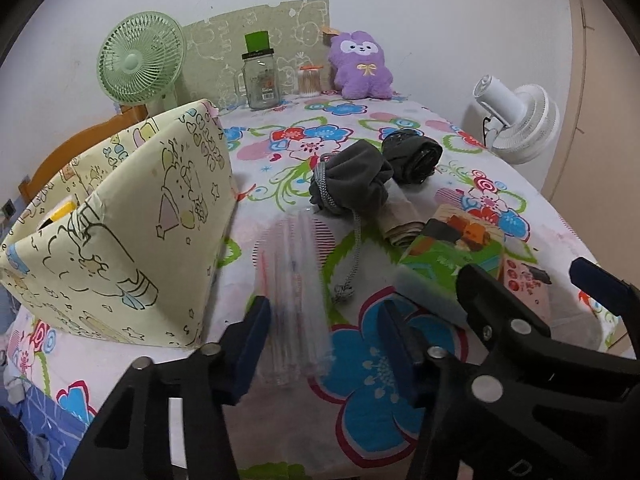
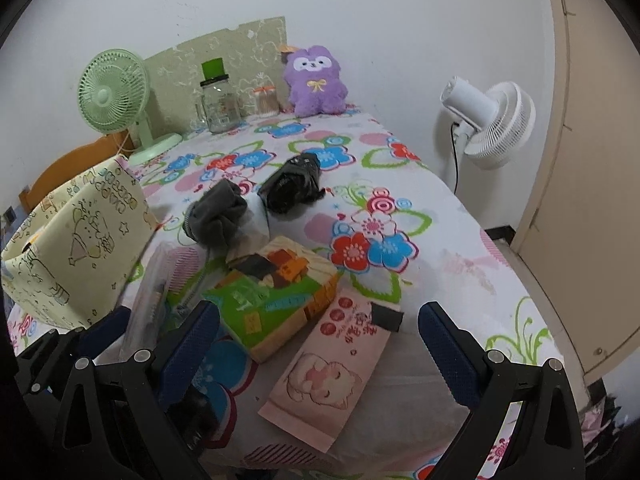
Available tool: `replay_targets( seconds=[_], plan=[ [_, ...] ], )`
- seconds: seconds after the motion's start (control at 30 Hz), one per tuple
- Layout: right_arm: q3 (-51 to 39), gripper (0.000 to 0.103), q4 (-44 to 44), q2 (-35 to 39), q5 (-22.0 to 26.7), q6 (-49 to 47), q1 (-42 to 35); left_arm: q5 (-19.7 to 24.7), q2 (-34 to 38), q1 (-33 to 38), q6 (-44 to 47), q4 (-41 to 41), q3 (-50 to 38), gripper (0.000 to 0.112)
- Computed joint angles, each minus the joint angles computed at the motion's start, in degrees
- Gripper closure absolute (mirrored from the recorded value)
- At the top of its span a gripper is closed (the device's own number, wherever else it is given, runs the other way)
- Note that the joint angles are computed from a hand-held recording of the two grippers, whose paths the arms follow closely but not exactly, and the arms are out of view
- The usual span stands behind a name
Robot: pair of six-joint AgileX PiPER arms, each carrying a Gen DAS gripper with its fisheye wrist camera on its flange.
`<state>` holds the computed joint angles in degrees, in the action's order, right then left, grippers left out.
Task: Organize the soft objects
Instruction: 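Grasp the clear straw pack with the left tool, then grasp the pink printed packet with the right tool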
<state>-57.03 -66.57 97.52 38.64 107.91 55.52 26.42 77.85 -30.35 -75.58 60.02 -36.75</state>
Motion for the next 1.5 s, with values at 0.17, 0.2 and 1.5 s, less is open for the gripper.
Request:
replay_targets(
  seconds=[0.17,0.2,1.5],
  plan=[
    [-0.66,0.007,4.52,0.07,-0.40,-3.82,-0.70,1.06,0.01,-1.29,0.70,-0.26,-0.27,0.075],
    [-0.72,0.009,5.78,0.04,-0.97,-4.92,-1.08,1.59,0.16,-1.92,0.73,-0.17,-0.38,0.076],
    [-1.29,0.037,14.15,-0.47,-0.53,-10.39,-1.83,-0.41,-1.08,-3.38,6.81,-4.54,-0.25,0.083]
  ],
)
